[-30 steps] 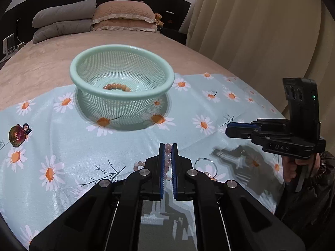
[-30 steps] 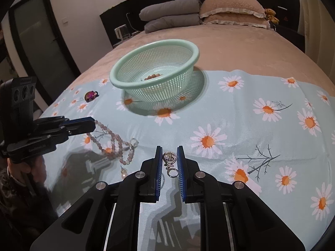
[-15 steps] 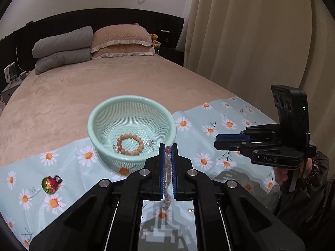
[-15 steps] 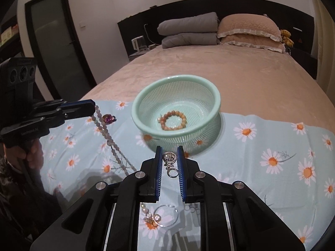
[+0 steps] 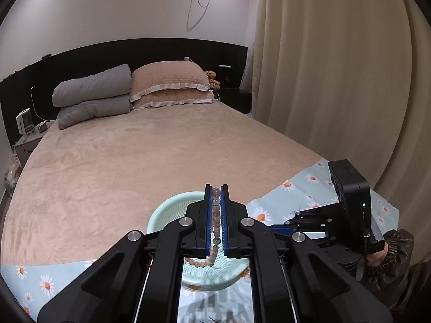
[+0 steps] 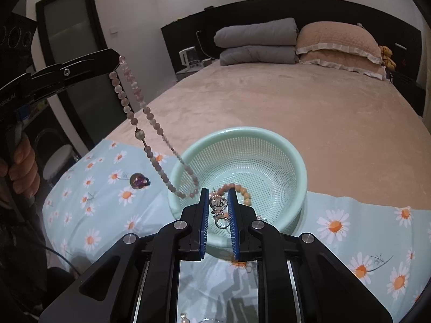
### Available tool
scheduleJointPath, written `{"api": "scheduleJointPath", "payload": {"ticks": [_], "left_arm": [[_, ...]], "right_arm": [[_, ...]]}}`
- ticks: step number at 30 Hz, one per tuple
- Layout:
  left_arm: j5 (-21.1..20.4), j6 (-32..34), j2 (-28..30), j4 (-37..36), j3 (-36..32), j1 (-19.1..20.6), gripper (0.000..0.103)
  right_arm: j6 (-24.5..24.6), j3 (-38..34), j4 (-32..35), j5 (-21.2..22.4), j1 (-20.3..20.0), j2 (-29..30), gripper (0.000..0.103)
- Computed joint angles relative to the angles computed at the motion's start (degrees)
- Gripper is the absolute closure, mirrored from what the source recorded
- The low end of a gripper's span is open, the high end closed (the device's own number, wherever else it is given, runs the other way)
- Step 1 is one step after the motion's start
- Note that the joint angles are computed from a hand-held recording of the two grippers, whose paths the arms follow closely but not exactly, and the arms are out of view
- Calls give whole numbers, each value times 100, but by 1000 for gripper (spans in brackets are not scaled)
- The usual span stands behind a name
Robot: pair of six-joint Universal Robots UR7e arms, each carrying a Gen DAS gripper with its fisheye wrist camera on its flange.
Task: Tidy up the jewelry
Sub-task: 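Lift the necklace and charm over the green basket and open both tools, then withdraw both tools from the basket toward the pearl and hoop earrings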
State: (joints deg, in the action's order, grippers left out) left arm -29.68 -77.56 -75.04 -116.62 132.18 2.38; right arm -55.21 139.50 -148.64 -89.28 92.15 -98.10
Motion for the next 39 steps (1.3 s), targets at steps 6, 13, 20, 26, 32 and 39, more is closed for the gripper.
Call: {"api": "scheduleJointPath", "payload": {"ticks": [6, 13, 20, 26, 32, 39], "left_arm": [[-334, 124, 469, -757, 400, 680, 97], [-684, 214, 657, -1943, 927, 1114, 97], [-630, 117, 552, -1758, 939, 1133, 97], [-225, -1076, 376, -907, 992, 609, 30], [-242, -2468, 315, 1448, 518, 93, 9], [-661, -2729, 536, 2099, 258, -280, 6]], "right_arm": [[192, -87, -726, -573, 34, 1062, 90], [221, -87, -1091, -844, -57, 1559, 90], [197, -55, -1277, -817, -31, 1601, 89], [138, 224, -2478, -706, -52, 1622, 44], [259, 210, -2089, -513, -179, 1194, 42], [207, 329, -1576, -482, -235, 466, 38]]}}
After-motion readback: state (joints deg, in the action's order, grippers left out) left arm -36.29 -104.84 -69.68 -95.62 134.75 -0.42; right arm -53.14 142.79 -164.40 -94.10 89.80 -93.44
